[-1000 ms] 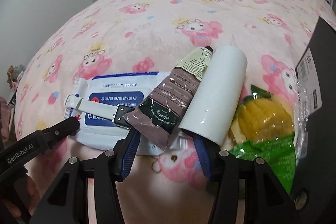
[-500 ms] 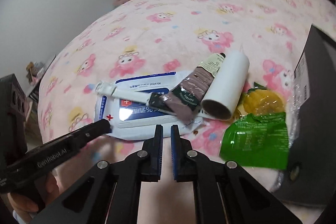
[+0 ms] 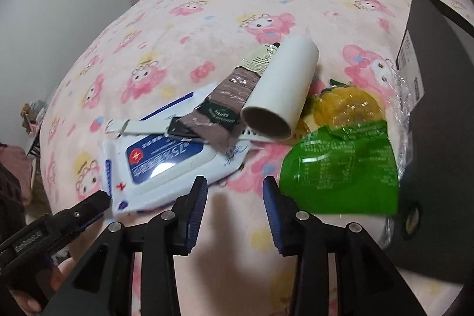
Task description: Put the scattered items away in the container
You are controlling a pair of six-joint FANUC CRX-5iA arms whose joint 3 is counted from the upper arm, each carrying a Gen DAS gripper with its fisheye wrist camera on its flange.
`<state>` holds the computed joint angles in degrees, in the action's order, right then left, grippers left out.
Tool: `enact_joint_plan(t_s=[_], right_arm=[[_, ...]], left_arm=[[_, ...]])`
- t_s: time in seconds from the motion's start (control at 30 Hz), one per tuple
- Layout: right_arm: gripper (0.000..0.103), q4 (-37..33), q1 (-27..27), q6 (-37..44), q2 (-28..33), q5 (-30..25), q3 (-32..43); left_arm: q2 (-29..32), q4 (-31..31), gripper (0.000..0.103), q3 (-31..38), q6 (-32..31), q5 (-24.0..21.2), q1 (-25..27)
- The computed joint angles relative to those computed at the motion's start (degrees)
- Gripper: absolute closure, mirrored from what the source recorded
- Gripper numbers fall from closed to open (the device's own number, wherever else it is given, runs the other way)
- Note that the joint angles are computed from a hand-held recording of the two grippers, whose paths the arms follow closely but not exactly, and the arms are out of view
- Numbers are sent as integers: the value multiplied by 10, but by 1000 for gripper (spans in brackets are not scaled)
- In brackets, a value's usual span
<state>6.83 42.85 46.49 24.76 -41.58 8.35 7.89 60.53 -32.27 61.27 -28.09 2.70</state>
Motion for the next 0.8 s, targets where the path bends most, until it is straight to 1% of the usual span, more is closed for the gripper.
enact_joint_plan(t_s=[0.1,0.2,0.23,0.27,0.3,0.33,0.37,0.5,0.6,0.63,0.67,0.7,0.73,0.8], right_arm=[[68,-4,-3,14,20,-3,20],[68,-14,-7,38,28,21,23],[68,-25,-9,52,31,30,25],[69,-26,-9,53,36,31,29],[73,-30,-10,57,37,33,30],[76,-28,-10,55,37,36,29],[86,-12,-8,43,38,35,26],[98,-13,-9,37,21,44,11],[102,-4,-3,33,5,49,-2],[103,-21,-2,49,-2,58,-5],[103,-53,-2,77,-15,69,-9],[103,-55,3,83,-22,72,-12],[103,-35,14,82,-27,69,-17],[102,27,33,55,-30,62,-30]], left_arm=[[13,-36,71,20,18,-8,0],[26,-72,71,40,42,-12,1],[31,-95,71,50,58,-14,2],[35,-113,72,57,69,-15,3],[36,-119,73,60,72,-16,3],[36,-116,73,59,69,-13,3],[36,-115,73,58,67,-12,3],[30,-102,73,49,61,-8,3],[24,-112,73,48,69,-3,2],[24,-113,73,47,70,-2,2],[22,-114,74,46,70,-1,2],[20,-117,75,46,73,2,2],[19,-119,75,45,76,3,3],[21,-125,78,48,81,-2,4]])
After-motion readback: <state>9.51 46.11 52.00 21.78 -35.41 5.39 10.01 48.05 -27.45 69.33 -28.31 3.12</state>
